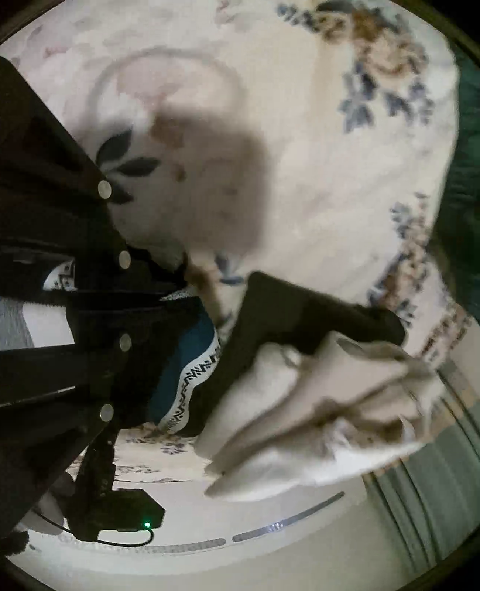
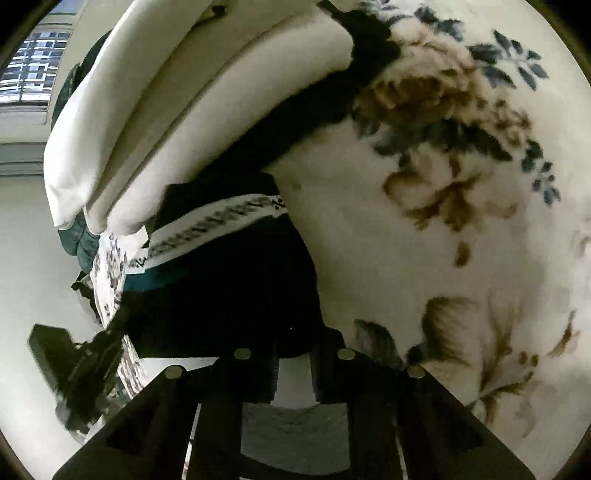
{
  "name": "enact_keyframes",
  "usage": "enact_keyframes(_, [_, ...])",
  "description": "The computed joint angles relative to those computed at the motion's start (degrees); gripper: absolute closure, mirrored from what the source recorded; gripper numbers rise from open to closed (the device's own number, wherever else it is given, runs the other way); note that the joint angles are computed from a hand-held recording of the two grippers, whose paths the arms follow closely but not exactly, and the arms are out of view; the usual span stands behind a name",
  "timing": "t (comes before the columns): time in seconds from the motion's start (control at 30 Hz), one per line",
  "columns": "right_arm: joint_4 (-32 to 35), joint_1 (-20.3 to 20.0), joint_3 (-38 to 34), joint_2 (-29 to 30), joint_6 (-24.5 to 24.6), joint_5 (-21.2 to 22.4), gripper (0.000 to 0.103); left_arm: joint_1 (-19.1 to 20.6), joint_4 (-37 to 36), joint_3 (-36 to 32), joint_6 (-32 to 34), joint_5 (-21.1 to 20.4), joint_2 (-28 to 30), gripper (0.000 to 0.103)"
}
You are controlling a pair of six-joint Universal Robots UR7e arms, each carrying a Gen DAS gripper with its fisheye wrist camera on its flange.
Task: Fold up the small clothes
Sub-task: 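Fold the hem over the sweater body with both grippers toward the collar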
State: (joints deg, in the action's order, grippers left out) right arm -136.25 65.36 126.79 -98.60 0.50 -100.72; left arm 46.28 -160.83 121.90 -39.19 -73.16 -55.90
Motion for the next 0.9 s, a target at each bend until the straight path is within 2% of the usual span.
enact_keyframes(0.1, [1.0,3.6,-2.2,2.9,0.5,-4.4,0.077,0.8,0.4,-0.8,0.0,-3.3,0.3,0.096])
enact_keyframes(0.13, [0.8,4.4,-2.7,3.4,0.4,-5.0,0.062,1.0,-1.0,-0.6,-0.3,-4.6,0.5,0.085])
enact_keyframes(0.17, [-0.2,4.9,-3.2,3.9,-0.3,-4.5,0.045,1.0,-1.9,-0.6,-0.3,-5.3,0.4,0.063])
enact_keyframes(0.23, [-1.4,5.7,-4.6,5.7,-0.4,-4.6,0.034,0.7,-3.1,-0.7,0.3,-5.3,0.7,0.041])
enact_keyframes(0.3, [-0.6,5.0,-6.8,8.7,0.0,-4.8,0.034,0.9,-1.9,-2.2,0.5,-5.0,2.0,0.042])
enact_keyframes(0.33, [-0.8,4.6,-7.7,10.1,0.6,-4.0,0.050,1.0,-1.5,-3.0,0.8,-4.7,2.8,0.048])
enact_keyframes(0.37, [-1.8,4.1,-8.1,11.3,1.0,-2.9,0.095,0.5,-0.7,-3.7,1.1,-2.7,3.7,0.085])
enact_keyframes(0.4, [-2.7,4.1,-8.8,12.5,1.7,-2.6,0.097,0.5,0.4,-4.4,1.6,-2.1,4.3,0.097])
enact_keyframes(0.47, [-6.0,4.3,-9.4,14.6,2.3,-3.1,0.097,1.2,2.8,-5.9,1.3,-1.4,5.6,0.097])
enact_keyframes(0.6, [-3.8,4.6,-11.4,17.0,3.6,-4.1,0.096,2.7,5.4,-7.5,2.3,-3.8,6.1,0.092])
enact_keyframes(0.63, [-2.5,5.1,-11.6,16.6,3.4,-4.5,0.089,2.7,5.4,-7.2,2.1,-4.5,5.4,0.082])
enact_keyframes(0.67, [-1.4,5.1,-11.3,15.6,2.8,-4.4,0.079,2.3,5.4,-6.6,1.9,-4.5,4.4,0.070])
enact_keyframes(0.7, [-0.5,5.1,-10.5,13.8,1.8,-4.3,0.071,1.6,4.8,-5.5,1.8,-4.5,3.0,0.064])
enact_keyframes(0.73, [0.2,5.4,-9.7,12.4,1.5,-4.8,0.056,0.7,4.1,-4.2,1.7,-4.5,1.5,0.051])
enact_keyframes(0.77, [1.0,5.5,-8.6,10.5,1.0,-4.3,0.049,-0.4,3.9,-2.9,0.9,-4.0,-0.2,0.047])
enact_keyframes(0.9, [9.2,4.3,-3.1,-0.7,-1.9,-0.3,0.045,-5.6,3.5,4.1,-3.1,-4.7,-8.7,0.047])
